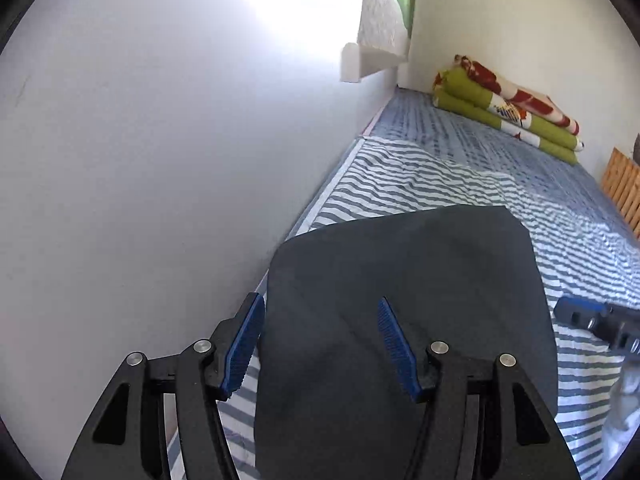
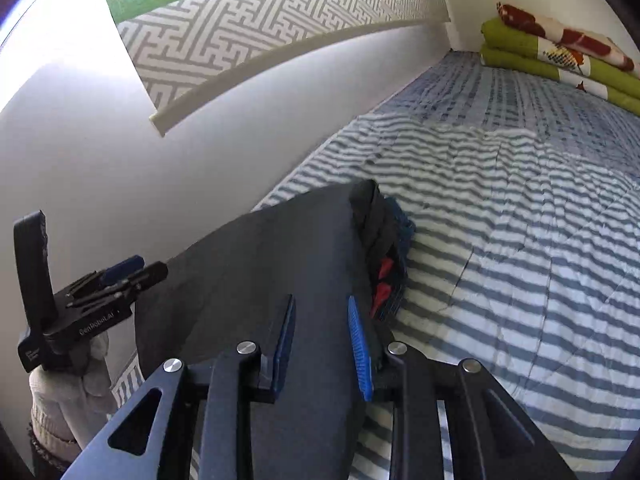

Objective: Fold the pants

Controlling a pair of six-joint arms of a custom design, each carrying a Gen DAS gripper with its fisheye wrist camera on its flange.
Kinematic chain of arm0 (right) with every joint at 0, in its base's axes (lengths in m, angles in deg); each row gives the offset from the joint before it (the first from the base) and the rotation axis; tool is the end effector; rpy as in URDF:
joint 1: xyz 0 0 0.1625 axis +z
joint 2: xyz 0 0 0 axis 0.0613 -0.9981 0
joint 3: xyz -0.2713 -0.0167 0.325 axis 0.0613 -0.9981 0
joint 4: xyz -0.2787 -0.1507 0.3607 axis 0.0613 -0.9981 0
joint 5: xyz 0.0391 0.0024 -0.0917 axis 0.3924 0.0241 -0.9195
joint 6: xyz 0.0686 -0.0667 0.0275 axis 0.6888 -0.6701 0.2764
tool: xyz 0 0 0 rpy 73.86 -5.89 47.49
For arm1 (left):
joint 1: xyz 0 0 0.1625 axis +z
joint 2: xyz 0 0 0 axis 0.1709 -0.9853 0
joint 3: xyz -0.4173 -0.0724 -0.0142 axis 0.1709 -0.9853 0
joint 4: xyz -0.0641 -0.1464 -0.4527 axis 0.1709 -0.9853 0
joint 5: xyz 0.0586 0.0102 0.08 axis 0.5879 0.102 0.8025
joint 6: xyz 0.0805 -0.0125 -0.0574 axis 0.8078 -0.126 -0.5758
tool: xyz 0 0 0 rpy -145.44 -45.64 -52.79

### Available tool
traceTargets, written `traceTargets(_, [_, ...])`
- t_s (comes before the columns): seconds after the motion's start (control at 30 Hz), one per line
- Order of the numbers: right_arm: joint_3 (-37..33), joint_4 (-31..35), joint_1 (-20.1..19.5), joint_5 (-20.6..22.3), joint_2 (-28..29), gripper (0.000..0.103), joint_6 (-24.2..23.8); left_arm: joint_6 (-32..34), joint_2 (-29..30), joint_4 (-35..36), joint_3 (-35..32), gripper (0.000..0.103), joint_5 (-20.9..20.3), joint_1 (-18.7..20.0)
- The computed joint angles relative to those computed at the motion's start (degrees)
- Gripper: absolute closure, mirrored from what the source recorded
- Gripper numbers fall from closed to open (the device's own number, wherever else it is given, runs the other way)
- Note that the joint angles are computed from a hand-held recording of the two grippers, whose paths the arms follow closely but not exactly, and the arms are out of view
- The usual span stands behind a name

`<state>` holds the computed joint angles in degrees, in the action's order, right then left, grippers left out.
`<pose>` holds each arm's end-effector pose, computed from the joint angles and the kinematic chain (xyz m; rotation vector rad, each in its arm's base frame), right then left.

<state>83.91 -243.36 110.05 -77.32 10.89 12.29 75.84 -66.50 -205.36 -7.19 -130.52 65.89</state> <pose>0.3913 -0.6955 0.1027 0.2607 -2.5673 0.9606 -0.0061 -0.7926 0.5165 0.5154 2.2910 -0.9033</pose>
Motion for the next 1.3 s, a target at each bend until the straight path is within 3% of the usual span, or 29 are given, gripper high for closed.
traceTargets(0.07, [1.19, 1.91, -0.27, 1.86, -0.42, 0.077, 0.99, -1.44, -1.37, 0.11, 2.33, 0.04, -1.67, 0.3])
traceTargets(0.13, [0.43, 4.91, -0.28, 1.41, 0.26, 0.077, 0.86, -1.41, -0.83, 3.74, 2.48, 0.04, 0.97, 0.69])
traceTargets(0.17, [0.23, 6.85, -0.17, 0.73, 0.63, 0.08, 1.05, -1.97, -0.76, 6.77, 2.13, 0.04, 2.39, 0.7])
traceTargets(0.2, [0.38, 8.73, -0.23, 0.95, 0.67, 0.093, 1.48, -1.67, -0.35, 7.83, 2.46, 0.038, 4.06, 0.92])
traceTargets(0.27, [1.5, 14.1, -0.98, 5.73, -0.28, 0.095, 2.28, 0.98, -1.08, 3.01, 5.01, 0.037, 5.71, 0.6])
traceTargets(0.33, [2.61, 14.7, -0.7, 6.79, -1.1, 0.095, -0.86, 3.11, -2.24, -3.14, 7.69, 0.037, 6.97, -0.54])
traceTargets(0.37, [3.43, 12.77, -0.45, 7.04, -1.87, 0.094, -2.42, 3.83, -2.98, -5.02, 8.91, 0.037, 6.45, -1.11])
traceTargets(0.43, [4.49, 7.71, -0.62, 8.65, -3.62, 0.079, -2.54, 4.17, -4.97, -5.25, 11.4, 0.037, 2.29, -2.13])
traceTargets(0.47, [4.41, 5.13, -0.78, 8.7, -4.03, 0.064, -1.86, 3.78, -5.83, -3.54, 12.27, 0.037, -0.32, -2.41])
traceTargets(0.5, [3.86, 2.37, -0.93, 8.29, -4.08, 0.06, -1.31, 3.43, -6.24, -1.1, 12.73, 0.037, -2.8, -2.57])
traceTargets(0.57, [0.52, 1.5, -1.47, 7.49, -3.19, 0.06, 0.23, 3.67, -6.09, 2.21, 13.61, 0.037, -4.5, -2.96])
traceTargets(0.73, [-10.51, 11.17, -3.73, 10.46, 1.31, 0.06, 5.34, 4.36, -4.36, 2.94, 15.3, 0.035, -3.38, -2.79])
traceTargets(0.87, [-16.57, 16.82, -4.33, 9.18, 5.31, 0.06, 8.27, 4.22, -3.83, 3.0, 15.02, 0.033, -5.44, -2.14])
traceTargets(0.93, [-19.45, 18.57, -4.62, 7.63, 7.46, 0.065, 10.3, 3.95, -3.52, 3.81, 14.56, 0.033, -5.86, -1.91])
traceTargets(0.97, [-19.8, 18.72, -4.8, 7.97, 7.79, 0.086, 11.22, 3.72, -3.48, 4.12, 14.45, 0.033, -6.13, -1.82])
traceTargets(1.0, [-19.53, 17.89, -4.82, 8.7, 7.74, 0.095, 11.31, 3.69, -3.66, 4.37, 14.46, 0.033, -6.5, -1.75])
traceTargets(1.03, [-17.91, 14.79, -4.5, 9.37, 7.1, 0.095, 9.0, 3.49, -3.62, 4.8, 14.34, 0.033, -6.84, -1.69])
traceTargets(1.1, [-12.88, 3.4, -2.14, 9.52, 5.18, 0.096, -1.71, 3.34, -4.41, 5.9, 14.62, 0.033, -7.56, -1.76])
traceTargets(1.17, [-7.75, -6.67, 0.56, 7.35, 3.7, 0.096, -12.36, 3.3, -3.93, 6.76, 14.27, 0.033, -7.19, -1.77])
traceTargets(1.2, [-5.81, -9.01, 0.8, 5.67, 3.22, 0.096, -14.6, 3.29, -3.56, 6.78, 14.18, 0.033, -6.94, -1.74])
traceTargets(1.23, [-4.56, -8.95, 0.22, 4.69, 2.74, 0.096, -14.44, 3.36, -3.36, 6.6, 14.18, 0.033, -6.79, -1.76])
traceTargets(1.3, [-4.34, -1.64, -2.31, 2.9, 1.89, 0.088, -6.93, 3.7, -2.99, 6.3, 14.18, 0.033, -6.52, -2.0])
